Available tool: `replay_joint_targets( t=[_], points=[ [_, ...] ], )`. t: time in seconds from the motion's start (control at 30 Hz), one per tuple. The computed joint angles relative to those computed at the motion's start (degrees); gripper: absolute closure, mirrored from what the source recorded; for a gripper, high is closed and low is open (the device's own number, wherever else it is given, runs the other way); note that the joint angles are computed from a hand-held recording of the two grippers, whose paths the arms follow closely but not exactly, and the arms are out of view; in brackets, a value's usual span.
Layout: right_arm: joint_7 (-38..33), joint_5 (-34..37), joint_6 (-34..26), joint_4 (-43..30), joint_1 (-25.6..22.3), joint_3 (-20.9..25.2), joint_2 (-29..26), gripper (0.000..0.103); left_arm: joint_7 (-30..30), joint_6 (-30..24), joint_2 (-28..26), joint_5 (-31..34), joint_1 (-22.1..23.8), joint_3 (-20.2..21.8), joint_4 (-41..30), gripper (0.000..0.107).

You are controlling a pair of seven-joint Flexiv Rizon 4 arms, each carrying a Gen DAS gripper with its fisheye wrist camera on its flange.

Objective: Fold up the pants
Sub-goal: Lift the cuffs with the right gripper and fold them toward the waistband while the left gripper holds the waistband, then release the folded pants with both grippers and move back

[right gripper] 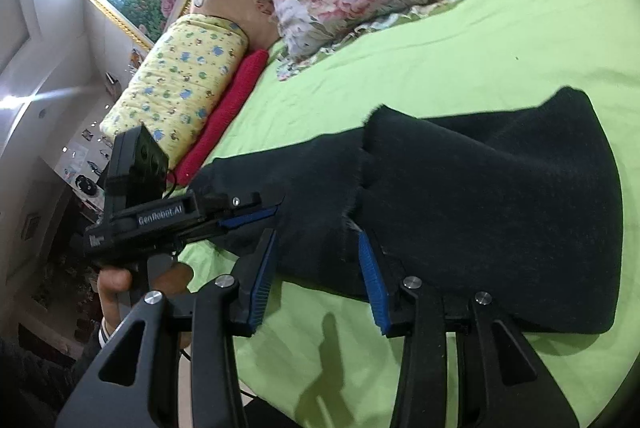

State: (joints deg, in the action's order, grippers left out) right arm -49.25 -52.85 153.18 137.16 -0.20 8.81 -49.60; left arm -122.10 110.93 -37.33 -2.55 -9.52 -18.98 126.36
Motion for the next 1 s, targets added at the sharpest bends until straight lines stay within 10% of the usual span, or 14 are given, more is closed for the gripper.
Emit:
replay_joint_targets(
  t=[0.37, 1.0],
  points=[
    [1.0, -0.8, -0.3, 0.1, 0.9, 0.2, 0.8, 0.051, -5.6, 8.5, 6.7, -10.7, -13.5, 12.6, 11.8, 0.04],
    [6.2, -7.2, -8.2, -5.9, 4.0, 0.8, 3.2, 0.051, -19.1, 21.9, 7.3, -0.7, -0.6, 11.5, 24.3, 0.04]
  ],
)
